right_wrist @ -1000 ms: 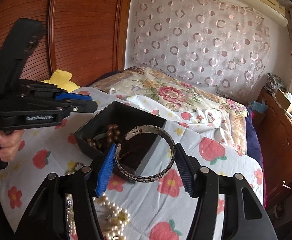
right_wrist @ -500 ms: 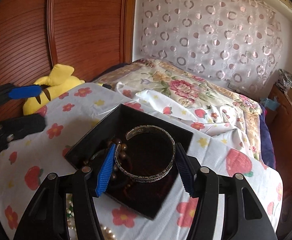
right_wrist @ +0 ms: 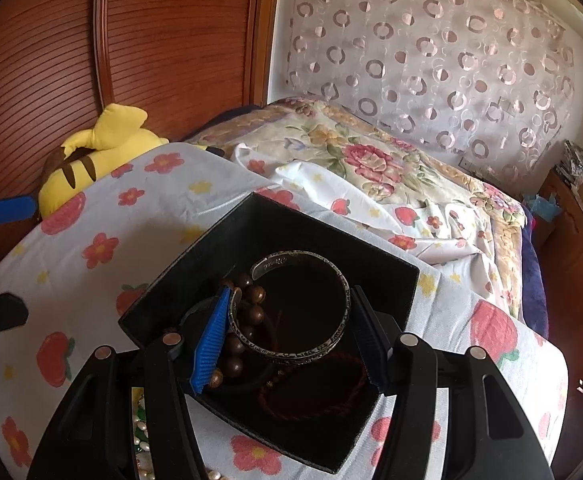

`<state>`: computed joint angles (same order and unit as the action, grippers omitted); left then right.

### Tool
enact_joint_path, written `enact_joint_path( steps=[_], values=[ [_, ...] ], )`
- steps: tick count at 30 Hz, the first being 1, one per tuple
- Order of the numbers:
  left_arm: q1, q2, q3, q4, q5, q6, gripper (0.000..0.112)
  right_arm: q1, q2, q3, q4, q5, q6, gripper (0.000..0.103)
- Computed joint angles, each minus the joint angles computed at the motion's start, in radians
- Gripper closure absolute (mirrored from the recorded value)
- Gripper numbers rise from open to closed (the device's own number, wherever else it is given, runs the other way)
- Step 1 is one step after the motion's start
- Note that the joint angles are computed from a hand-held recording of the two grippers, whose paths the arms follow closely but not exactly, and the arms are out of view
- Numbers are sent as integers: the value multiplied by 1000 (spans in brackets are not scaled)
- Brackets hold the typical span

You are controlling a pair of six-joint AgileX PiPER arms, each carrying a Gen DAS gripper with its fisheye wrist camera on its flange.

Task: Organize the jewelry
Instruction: 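Lower the silver bangle into the black box and open the right tool, then grasp a pearl necklace with the left tool while the right tool returns to the pile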

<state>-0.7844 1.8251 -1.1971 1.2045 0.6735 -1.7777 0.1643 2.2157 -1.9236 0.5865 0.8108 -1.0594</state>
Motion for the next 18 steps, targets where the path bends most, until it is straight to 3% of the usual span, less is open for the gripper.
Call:
enact_joint_path(
  steps=[2,8,12,18],
  values=[
    [-5,-4,14,10,-10,-23,17,-1,-5,5,11,-10,-8,34],
    [-49,-9,47,38,-9,-87,17,-38,-61,77,77,-15,-74,34],
    [-86,-10,65,56,-17,-129,17,-106,-180,263,177,-30,-223,34],
    [-154,14,67,67,-40,-154,17,-269,-314,512,305,20,-452,39]
  ],
)
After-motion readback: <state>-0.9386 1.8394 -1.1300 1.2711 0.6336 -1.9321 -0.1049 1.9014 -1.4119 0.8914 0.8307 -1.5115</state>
